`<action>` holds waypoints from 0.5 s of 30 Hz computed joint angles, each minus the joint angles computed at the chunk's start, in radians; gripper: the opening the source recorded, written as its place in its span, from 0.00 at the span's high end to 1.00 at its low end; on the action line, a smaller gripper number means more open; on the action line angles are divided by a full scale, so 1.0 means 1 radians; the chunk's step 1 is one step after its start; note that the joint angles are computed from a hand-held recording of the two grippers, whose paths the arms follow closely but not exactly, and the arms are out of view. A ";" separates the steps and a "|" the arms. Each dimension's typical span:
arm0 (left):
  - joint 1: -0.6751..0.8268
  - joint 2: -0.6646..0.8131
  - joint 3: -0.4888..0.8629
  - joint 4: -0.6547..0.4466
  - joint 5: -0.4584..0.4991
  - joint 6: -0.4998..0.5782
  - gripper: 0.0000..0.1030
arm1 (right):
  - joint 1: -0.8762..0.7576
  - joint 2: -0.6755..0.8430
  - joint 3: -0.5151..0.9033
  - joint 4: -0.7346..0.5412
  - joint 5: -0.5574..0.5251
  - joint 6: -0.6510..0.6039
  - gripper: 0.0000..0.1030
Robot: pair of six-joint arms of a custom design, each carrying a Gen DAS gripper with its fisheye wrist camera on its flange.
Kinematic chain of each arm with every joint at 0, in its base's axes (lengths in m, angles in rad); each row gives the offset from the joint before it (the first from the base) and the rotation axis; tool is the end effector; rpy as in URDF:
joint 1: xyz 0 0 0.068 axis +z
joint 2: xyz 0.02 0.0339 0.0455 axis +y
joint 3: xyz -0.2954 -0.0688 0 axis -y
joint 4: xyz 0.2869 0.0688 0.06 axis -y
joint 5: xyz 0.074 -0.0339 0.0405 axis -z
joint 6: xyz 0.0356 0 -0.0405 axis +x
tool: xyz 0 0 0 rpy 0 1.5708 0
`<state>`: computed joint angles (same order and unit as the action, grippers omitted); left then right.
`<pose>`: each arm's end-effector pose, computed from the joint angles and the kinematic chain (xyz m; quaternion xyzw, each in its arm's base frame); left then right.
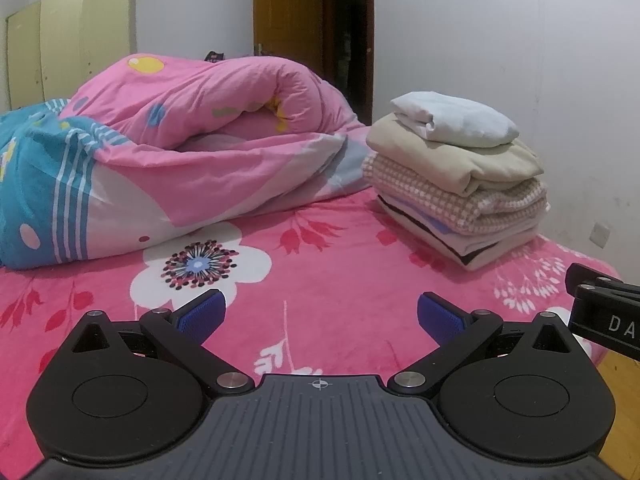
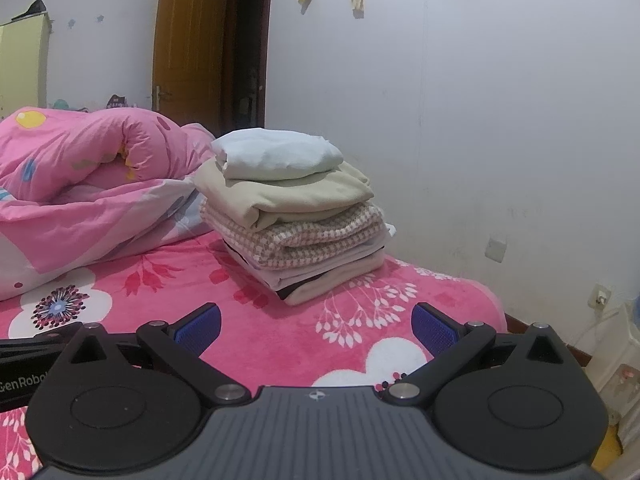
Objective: Fold clothes
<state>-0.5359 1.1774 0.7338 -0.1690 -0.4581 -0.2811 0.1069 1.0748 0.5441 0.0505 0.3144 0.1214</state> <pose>0.2473 -0.1286 0.2565 0.0060 0.8705 0.0066 0.4920 0.2526 0.0160 0.2300 0.0873 0.8438 -0.0746 0.5242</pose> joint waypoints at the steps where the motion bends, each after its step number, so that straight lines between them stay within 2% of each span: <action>1: 0.002 -0.002 -0.001 0.001 0.001 0.000 0.00 | 0.003 -0.002 0.000 -0.001 0.002 0.000 0.00; 15: 0.003 -0.010 -0.005 -0.004 0.002 -0.006 0.00 | 0.032 -0.012 -0.002 -0.011 0.030 0.003 0.00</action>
